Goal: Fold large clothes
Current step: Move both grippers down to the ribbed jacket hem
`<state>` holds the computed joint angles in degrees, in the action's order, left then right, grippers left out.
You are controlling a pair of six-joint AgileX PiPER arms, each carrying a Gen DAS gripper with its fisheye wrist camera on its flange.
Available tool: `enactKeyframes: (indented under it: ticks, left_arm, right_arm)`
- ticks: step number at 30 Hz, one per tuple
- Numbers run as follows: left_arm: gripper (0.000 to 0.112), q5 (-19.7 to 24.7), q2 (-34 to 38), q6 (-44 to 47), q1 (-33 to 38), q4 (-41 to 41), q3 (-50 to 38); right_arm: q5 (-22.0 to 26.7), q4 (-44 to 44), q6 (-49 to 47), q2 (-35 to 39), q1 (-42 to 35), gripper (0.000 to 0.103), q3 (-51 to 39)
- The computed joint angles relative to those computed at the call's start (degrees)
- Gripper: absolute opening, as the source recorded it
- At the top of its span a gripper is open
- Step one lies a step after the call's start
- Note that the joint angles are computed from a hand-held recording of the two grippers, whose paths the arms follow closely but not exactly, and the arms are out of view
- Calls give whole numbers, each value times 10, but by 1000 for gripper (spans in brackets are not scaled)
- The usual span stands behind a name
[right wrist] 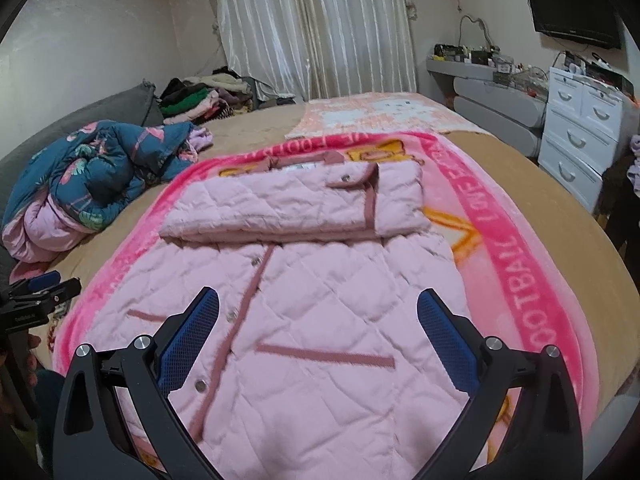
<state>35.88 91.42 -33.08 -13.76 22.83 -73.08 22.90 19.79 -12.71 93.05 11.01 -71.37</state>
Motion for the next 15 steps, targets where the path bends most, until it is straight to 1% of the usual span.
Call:
enactKeyframes:
  ticks: [2, 5, 7, 10, 15]
  left_arm:
    - [94, -8, -2, 0, 3, -5, 16]
    - [94, -17, -5, 9, 7, -17, 36]
    - [94, -21, -7, 0, 6, -8, 48]
    - [94, -31, -7, -2, 9, -15, 60]
    - [94, -33, -8, -10, 7, -2, 74]
  right_arm:
    - [-3, -12, 9, -2, -1, 99, 14]
    - [-6, -5, 3, -7, -10, 99, 36]
    - [-9, -6, 2, -12, -13, 99, 47]
    - [-14, -12, 5, -21, -16, 99, 63]
    - [-14, -17, 5, -31, -24, 99, 82]
